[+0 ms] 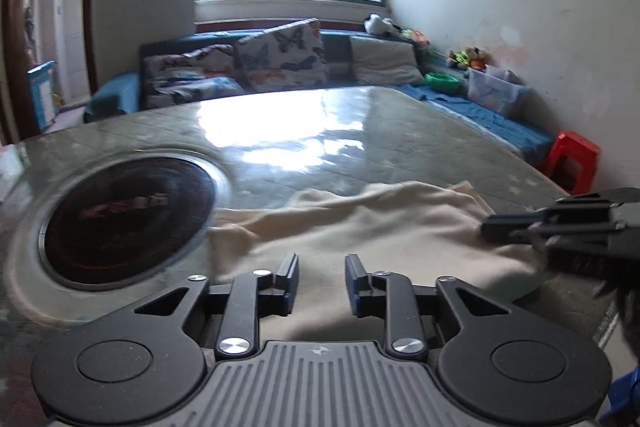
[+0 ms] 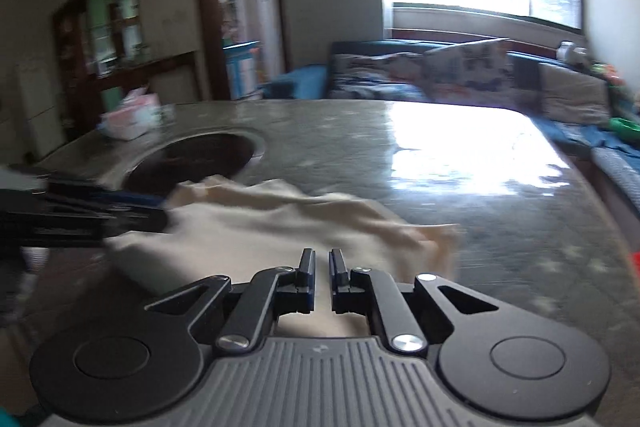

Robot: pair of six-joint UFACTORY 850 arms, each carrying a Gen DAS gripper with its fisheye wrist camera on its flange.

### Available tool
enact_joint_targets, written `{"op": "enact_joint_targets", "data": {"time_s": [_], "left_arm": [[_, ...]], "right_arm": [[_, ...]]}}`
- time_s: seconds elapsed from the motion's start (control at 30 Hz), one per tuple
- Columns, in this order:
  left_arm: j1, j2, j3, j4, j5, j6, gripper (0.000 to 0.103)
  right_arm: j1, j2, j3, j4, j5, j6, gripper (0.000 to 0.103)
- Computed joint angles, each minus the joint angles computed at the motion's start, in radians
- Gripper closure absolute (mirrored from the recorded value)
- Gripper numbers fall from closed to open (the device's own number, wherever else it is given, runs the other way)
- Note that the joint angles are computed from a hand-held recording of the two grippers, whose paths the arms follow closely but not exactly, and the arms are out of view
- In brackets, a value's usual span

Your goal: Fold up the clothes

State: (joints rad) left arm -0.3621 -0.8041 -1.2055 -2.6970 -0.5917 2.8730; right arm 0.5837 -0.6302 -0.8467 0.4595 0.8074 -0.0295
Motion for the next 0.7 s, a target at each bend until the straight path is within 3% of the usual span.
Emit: {"op": "enact_joint_targets", "data": {"time_s": [0.2, 0.6, 0.7], "left_arm": [[-0.011, -0.023, -0.009, 0.008, 0.015, -0.006, 0.061], [-0.025, -0.045, 0.017, -0.099, -0.058, 0.132, 0.053], [-0.026, -0.039, 0.017, -0.101, -0.045, 0.129, 0.052]], "right_arm": [[0.032, -0.051, -0.043, -0.032, -0.025, -0.037, 0.092], [0.071, -0.09, -0.017, 0.022, 0.109, -0.096, 0.085], [0.078, -0.089, -0.014, 0.042, 0.117, -0.118, 0.083]]}}
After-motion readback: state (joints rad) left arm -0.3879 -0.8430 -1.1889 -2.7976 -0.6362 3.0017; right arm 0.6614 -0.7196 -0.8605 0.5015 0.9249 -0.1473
